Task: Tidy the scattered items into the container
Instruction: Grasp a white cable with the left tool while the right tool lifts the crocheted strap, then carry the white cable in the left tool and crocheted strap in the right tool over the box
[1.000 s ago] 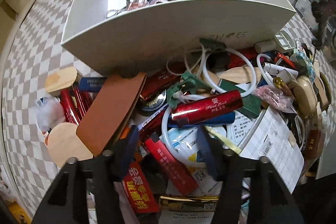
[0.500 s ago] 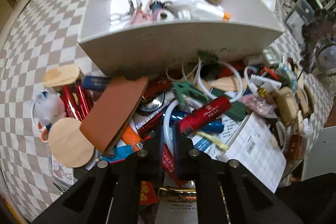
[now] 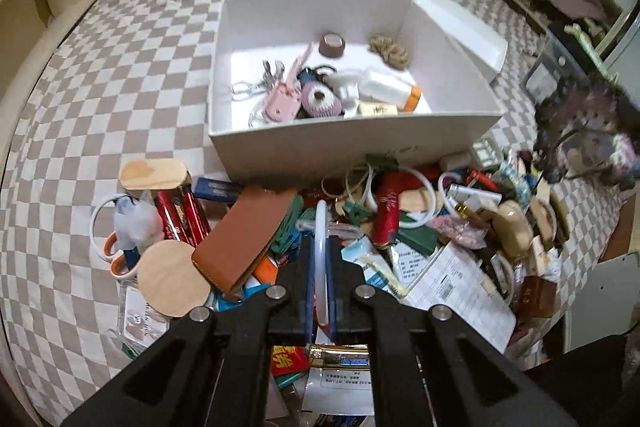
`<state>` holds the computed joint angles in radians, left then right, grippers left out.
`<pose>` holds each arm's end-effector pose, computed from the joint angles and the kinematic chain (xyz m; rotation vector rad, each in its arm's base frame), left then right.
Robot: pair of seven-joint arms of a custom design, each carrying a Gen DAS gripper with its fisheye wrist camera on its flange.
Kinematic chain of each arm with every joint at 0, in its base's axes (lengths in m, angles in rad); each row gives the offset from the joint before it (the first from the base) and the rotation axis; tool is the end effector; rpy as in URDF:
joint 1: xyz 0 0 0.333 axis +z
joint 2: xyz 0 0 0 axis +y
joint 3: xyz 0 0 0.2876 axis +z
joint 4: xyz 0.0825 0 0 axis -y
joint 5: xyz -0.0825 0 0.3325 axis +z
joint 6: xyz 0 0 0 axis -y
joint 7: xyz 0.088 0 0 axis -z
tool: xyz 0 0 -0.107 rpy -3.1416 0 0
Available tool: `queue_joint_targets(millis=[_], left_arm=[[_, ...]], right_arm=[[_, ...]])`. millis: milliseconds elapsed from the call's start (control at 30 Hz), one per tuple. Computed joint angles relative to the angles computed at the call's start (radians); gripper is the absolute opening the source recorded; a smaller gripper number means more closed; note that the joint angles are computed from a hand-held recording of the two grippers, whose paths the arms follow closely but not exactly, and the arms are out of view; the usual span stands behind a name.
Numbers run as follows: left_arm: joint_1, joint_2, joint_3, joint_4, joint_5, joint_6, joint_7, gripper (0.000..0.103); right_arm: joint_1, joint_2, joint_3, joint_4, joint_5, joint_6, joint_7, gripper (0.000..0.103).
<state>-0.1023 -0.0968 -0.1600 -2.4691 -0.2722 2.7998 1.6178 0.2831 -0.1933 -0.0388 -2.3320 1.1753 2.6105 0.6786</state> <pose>0.4553 -0.1096 0.3833 -1.9819 2.1363 -0.6096 0.4613 0.0938 0.4550 -1.7512 1.4060 0.0000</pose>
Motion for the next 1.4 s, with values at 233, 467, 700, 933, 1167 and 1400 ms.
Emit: queue_joint_targets(millis=[233,467,700,933,1167,1400], left_arm=[[-0.015,-0.069,0.027,-0.035,-0.125,0.030,0.076,0.006],[-0.036,-0.124,0.046,-0.061,-0.214,0.066,0.143,0.006],[-0.068,-0.167,0.063,-0.078,-0.295,0.101,0.199,0.006],[-0.084,-0.192,0.064,-0.092,-0.325,0.131,0.222,0.006],[-0.092,-0.211,0.057,-0.099,-0.319,0.150,0.214,0.006],[-0.088,-0.230,0.048,-0.109,-0.285,0.167,0.187,0.006]], right_arm=[[0.010,-0.015,0.003,-0.008,0.015,0.014,-0.014,0.007],[0.026,-0.033,0.004,-0.016,0.021,0.027,-0.030,0.007],[0.044,-0.064,-0.010,-0.022,0.077,0.033,-0.092,0.007],[0.044,-0.118,-0.028,-0.022,0.209,0.001,-0.195,0.007],[0.030,-0.197,-0.037,-0.032,0.354,-0.084,-0.312,0.007],[0.019,-0.260,-0.012,-0.057,0.408,-0.134,-0.382,0.007]])
